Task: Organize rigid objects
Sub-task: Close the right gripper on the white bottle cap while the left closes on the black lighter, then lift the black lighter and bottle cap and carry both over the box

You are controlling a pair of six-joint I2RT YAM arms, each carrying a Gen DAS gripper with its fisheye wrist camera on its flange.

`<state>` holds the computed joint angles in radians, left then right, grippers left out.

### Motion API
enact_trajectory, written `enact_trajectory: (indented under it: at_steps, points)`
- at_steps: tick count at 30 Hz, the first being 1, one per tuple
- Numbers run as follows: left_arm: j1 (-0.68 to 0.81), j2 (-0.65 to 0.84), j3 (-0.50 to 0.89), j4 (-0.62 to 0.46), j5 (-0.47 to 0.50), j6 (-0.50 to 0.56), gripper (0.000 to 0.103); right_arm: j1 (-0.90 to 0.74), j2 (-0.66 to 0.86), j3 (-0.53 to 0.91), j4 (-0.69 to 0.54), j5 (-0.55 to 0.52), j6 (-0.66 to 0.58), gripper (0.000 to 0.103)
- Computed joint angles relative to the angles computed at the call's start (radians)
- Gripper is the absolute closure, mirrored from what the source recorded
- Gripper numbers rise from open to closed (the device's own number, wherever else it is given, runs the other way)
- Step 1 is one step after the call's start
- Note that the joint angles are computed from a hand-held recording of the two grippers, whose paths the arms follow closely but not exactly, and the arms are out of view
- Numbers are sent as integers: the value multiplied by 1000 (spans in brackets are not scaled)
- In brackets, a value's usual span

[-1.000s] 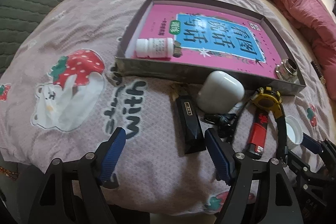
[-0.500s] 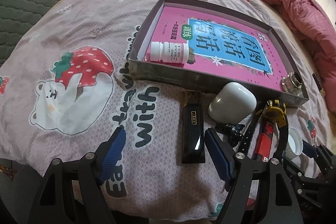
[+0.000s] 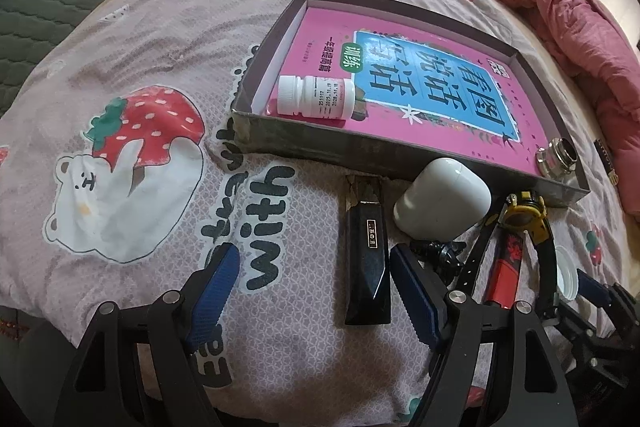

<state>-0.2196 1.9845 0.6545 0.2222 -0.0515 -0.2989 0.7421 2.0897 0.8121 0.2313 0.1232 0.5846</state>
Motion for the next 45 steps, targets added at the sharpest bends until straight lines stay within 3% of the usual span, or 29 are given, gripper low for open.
enact_trajectory:
  at_steps: [11, 19, 24, 29, 34, 39, 45]
  points:
    - [-12, 29, 20, 6, -12, -5, 24, 2, 64, 74, -25, 15, -43, 37]
    - [-17, 55, 53, -4, -24, -18, 25, 23, 83, 106, -29, 25, -91, 52]
    - [-22, 70, 69, -6, -33, -14, 26, 19, 78, 99, -20, 16, -91, 53]
    - [-29, 72, 68, 9, -37, -5, 36, 19, 58, 77, -14, 14, -82, 53]
    - [-71, 71, 75, 9, -66, 18, 62, 12, 38, 52, -14, 15, -61, 53]
    - [-52, 75, 70, 28, 8, 21, 80, -9, -1, -4, 19, 17, -22, 53]
    - [-40, 62, 53, 36, 36, 18, 80, -67, -32, -74, 103, -24, 50, 53]
